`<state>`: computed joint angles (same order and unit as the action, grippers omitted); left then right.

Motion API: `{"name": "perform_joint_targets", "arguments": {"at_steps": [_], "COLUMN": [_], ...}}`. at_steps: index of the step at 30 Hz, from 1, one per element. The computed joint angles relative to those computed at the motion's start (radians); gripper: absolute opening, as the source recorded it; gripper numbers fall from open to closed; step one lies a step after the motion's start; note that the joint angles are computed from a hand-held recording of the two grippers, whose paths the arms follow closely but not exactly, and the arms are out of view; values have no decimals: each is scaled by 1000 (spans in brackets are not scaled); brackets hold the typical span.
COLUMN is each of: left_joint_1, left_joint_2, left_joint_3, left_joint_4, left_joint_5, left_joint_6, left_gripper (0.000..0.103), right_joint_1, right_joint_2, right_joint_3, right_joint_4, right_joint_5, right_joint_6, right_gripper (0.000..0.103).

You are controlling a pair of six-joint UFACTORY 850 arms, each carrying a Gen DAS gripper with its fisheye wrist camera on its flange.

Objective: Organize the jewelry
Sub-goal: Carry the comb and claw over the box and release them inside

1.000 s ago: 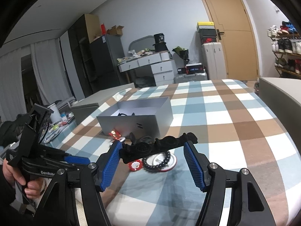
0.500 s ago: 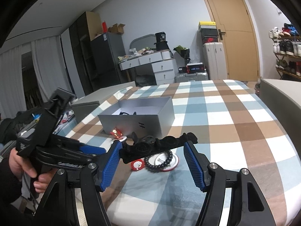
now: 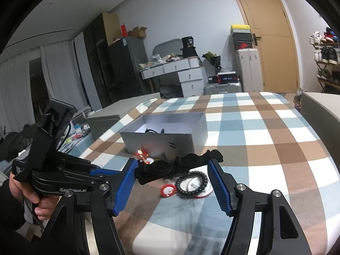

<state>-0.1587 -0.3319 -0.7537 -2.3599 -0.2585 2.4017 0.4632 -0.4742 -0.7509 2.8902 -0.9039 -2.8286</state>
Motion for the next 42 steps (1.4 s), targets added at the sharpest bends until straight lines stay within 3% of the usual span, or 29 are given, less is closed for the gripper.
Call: {"name": "perform_joint_targets", "arguments": {"at_steps": [11, 23, 42], "left_joint_1": [38, 107, 154], "left_joint_2": [104, 65, -120], "left_joint_3": [58, -19, -231], "left_joint_4": [-75, -150, 196], "left_joint_5": [-97, -166, -207], "left_joint_6": [73, 108, -273], "left_gripper": [9, 9, 9], "right_joint_1": [17, 12, -18], "right_joint_2": [23, -23, -202], "right_joint_3": [-20, -168, -474], "right_joint_4": [-53, -186, -437], "right_joint_5": [3, 69, 243], "right_joint_6": [27, 167, 505], "right_gripper": [67, 67, 67]}}
